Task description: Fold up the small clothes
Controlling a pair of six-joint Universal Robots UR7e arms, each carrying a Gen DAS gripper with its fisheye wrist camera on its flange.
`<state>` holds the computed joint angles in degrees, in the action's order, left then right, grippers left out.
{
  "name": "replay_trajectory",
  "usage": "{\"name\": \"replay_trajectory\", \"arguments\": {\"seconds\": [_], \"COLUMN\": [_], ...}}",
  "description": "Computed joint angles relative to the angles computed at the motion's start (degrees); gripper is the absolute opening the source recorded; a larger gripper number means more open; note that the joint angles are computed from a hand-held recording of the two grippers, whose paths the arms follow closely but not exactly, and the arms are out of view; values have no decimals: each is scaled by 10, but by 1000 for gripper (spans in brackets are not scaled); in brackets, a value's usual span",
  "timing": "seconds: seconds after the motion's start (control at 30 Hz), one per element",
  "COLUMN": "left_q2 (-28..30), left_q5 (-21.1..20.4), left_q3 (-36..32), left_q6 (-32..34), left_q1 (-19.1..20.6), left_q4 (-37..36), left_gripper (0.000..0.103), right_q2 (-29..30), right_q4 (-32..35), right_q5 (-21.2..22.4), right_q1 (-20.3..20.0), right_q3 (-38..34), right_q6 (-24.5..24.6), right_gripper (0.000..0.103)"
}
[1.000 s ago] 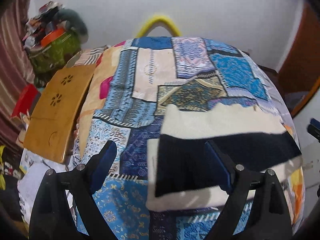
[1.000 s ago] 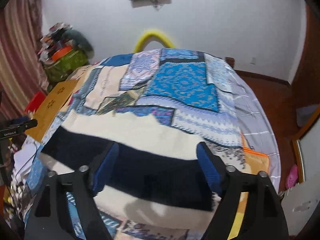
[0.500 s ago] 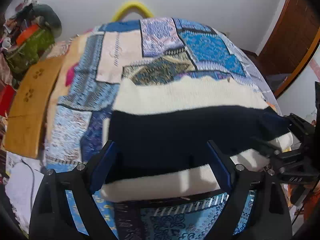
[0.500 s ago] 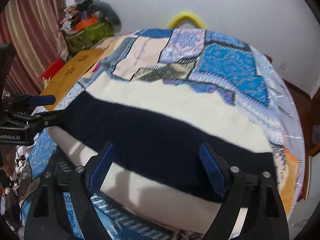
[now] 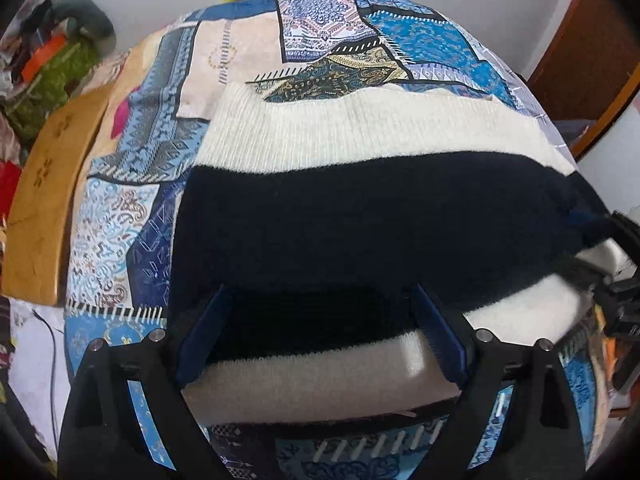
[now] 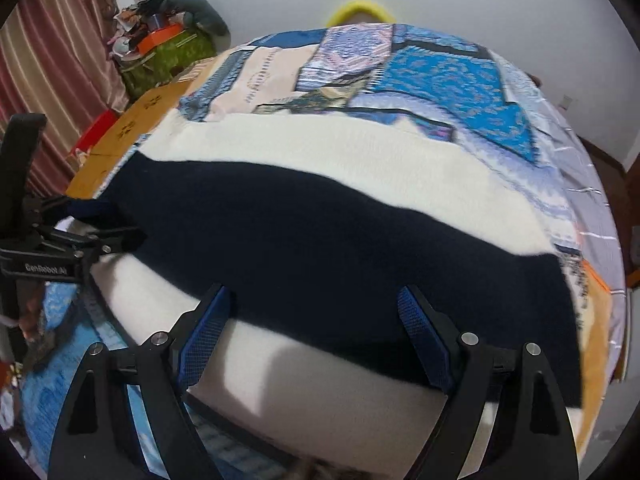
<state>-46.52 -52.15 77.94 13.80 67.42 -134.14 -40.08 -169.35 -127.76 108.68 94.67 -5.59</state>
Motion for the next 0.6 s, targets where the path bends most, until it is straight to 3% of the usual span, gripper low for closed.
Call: {"name": "replay_trajectory", "arguments": {"seconds": [0.1, 0.37, 0.6], "left_q2": [1, 2, -22], "left_q5": [2, 18, 20], "left_q3": [3, 1, 18], "left_q6": [2, -10, -17], "left_q1": [1, -2, 1], "left_q4": [-10, -10, 2], "left_gripper": [94, 94, 94], "right_q2": [-20, -87, -109], "right_q4": [-12, -40, -20], "right_q5": [-19, -2, -48], "right_q1": [-6, -37, -28], "right_q3": [25, 103, 120], "right_q6": [2, 87, 106], "right_gripper": [84, 85, 85]}}
